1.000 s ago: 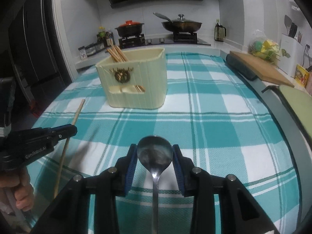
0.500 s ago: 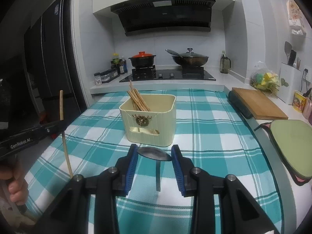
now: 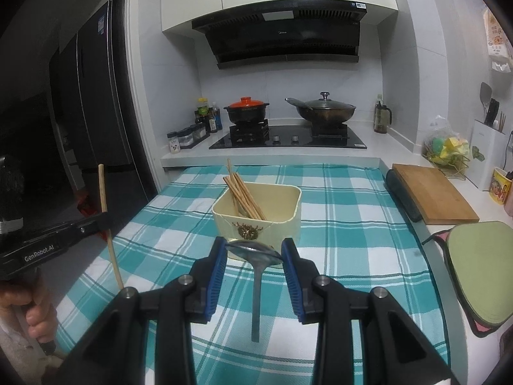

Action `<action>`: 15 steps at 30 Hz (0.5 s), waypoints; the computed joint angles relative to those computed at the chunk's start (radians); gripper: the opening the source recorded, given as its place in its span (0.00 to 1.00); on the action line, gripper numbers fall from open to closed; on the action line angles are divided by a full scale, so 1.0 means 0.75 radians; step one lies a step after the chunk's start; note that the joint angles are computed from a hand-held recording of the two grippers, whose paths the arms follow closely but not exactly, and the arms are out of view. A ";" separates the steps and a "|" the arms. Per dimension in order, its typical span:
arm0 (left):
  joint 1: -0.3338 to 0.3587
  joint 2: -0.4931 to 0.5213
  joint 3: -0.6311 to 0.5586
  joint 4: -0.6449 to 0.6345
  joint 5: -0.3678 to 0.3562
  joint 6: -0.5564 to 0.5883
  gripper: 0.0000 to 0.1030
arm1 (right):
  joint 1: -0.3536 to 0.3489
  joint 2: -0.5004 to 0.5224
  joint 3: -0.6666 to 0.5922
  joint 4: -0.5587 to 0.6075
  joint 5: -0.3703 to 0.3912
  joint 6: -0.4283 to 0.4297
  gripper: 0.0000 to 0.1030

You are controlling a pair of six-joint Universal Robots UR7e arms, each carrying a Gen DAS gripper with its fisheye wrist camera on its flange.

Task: Organize utensils
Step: 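Lift the spoon and chopstick upright and carry both over the cream box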

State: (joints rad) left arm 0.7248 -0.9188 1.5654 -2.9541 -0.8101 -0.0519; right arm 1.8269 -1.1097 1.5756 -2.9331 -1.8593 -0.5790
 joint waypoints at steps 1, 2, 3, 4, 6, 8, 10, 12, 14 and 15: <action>-0.001 0.005 -0.022 -0.005 0.003 0.021 0.05 | 0.001 0.007 -0.024 0.027 0.005 0.007 0.34; -0.001 0.012 -0.047 -0.008 0.004 0.041 0.05 | 0.002 0.018 -0.055 0.055 0.013 0.013 0.34; 0.000 0.020 -0.075 -0.006 0.003 0.057 0.05 | 0.003 0.032 -0.088 0.079 0.020 0.018 0.34; 0.002 0.030 -0.105 -0.001 0.002 0.072 0.05 | 0.006 0.045 -0.118 0.096 0.025 0.022 0.34; 0.011 0.068 -0.193 0.017 0.005 0.111 0.05 | 0.013 0.085 -0.198 0.133 0.038 0.025 0.34; 0.023 0.116 -0.293 0.024 0.006 0.155 0.05 | 0.020 0.136 -0.295 0.170 0.048 0.027 0.34; 0.036 0.174 -0.399 0.029 0.004 0.197 0.05 | 0.027 0.193 -0.400 0.213 0.062 0.026 0.34; 0.053 0.245 -0.531 0.026 -0.005 0.243 0.05 | 0.035 0.255 -0.508 0.246 0.077 0.014 0.34; 0.074 0.318 -0.664 0.034 -0.022 0.276 0.05 | 0.041 0.325 -0.620 0.266 0.086 -0.005 0.34; 0.086 0.363 -0.744 0.038 -0.028 0.293 0.05 | 0.042 0.364 -0.681 0.274 0.091 -0.017 0.34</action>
